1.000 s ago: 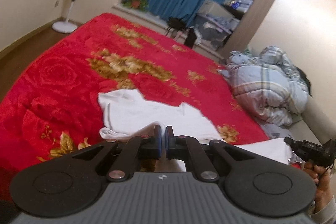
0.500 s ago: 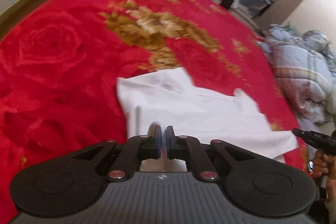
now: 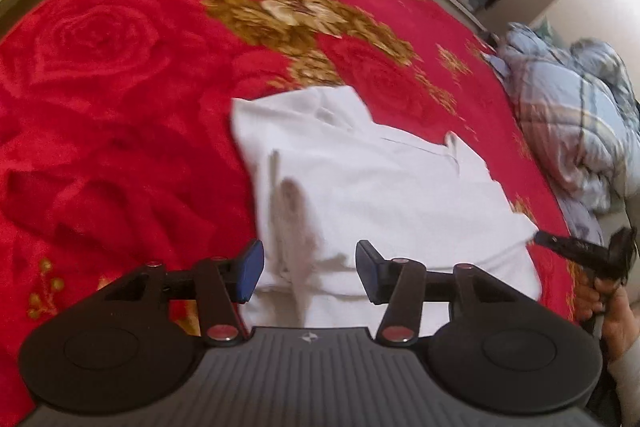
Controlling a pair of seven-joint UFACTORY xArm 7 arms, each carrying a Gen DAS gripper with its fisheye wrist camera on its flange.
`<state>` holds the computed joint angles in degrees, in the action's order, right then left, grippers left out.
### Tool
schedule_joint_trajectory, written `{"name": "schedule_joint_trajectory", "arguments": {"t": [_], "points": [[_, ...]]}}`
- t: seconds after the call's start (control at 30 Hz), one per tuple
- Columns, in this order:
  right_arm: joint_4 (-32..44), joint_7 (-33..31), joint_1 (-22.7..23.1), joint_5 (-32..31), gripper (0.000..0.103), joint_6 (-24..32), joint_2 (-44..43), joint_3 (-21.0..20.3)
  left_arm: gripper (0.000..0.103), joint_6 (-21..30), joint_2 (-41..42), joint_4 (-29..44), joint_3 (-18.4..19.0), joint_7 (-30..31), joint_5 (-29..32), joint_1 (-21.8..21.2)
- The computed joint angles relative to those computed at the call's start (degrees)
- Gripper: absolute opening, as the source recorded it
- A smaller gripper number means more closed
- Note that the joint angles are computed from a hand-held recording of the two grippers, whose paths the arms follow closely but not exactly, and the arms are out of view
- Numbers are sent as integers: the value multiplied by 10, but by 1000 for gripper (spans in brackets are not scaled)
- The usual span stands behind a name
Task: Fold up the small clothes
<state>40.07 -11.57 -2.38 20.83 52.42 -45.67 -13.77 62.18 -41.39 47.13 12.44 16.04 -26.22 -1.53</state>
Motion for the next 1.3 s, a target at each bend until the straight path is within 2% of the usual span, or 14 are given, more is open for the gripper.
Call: {"name": "schedule_joint_trajectory", "arguments": {"t": [0.07, 0.13, 0.23, 0.27, 0.3, 0.43, 0.5, 0.63, 0.8, 0.9, 1.07, 1.13, 1.3], "points": [[-1, -2, 2, 2, 23, 2, 1, -1, 44, -5, 2, 0, -4, 8, -4, -7], [1, -4, 5, 3, 23, 2, 6, 2, 9, -4, 12, 6, -14, 7, 9, -7], [1, -6, 5, -3, 22, -12, 17, 12, 6, -3, 30, 19, -23, 16, 25, -10], [4, -7, 9, 0, 17, -17, 24, 12, 6, -10, 34, 23, -20, 25, 19, -15], [7, -11, 15, 8, 6, -22, 30, 8, 6, -25, 39, 27, -14, 29, 3, -19], [16, -12, 44, 75, 6, -93, 48, -8, 6, -132, 50, 27, 4, -18, -95, -19], [18, 12, 43, 96, 7, -141, 64, 0, 7, -170, 55, 24, -6, -52, -97, -10], [24, 58, 33, 84, 12, -211, 88, 24, 13, -160, 66, 32, -9, -49, -57, -18], [42, 28, 49, 49, 20, -188, 96, 5, 32, -131, 79, 34, -30, -50, 10, -6], [65, -4, 52, 26, 25, -120, 116, -4, 36, -126, 95, 36, -30, -39, 18, -10], [75, -32, 33, -5, 25, -77, 147, 21, 39, -136, 129, 48, -50, -41, 28, -15], [72, -37, 31, -9, 25, -78, 155, 35, 43, -145, 143, 53, -62, -50, 39, -13], [71, -31, 27, -18, 25, -120, 177, 60, 43, -162, 172, 64, -78, -70, 52, -14]]}}
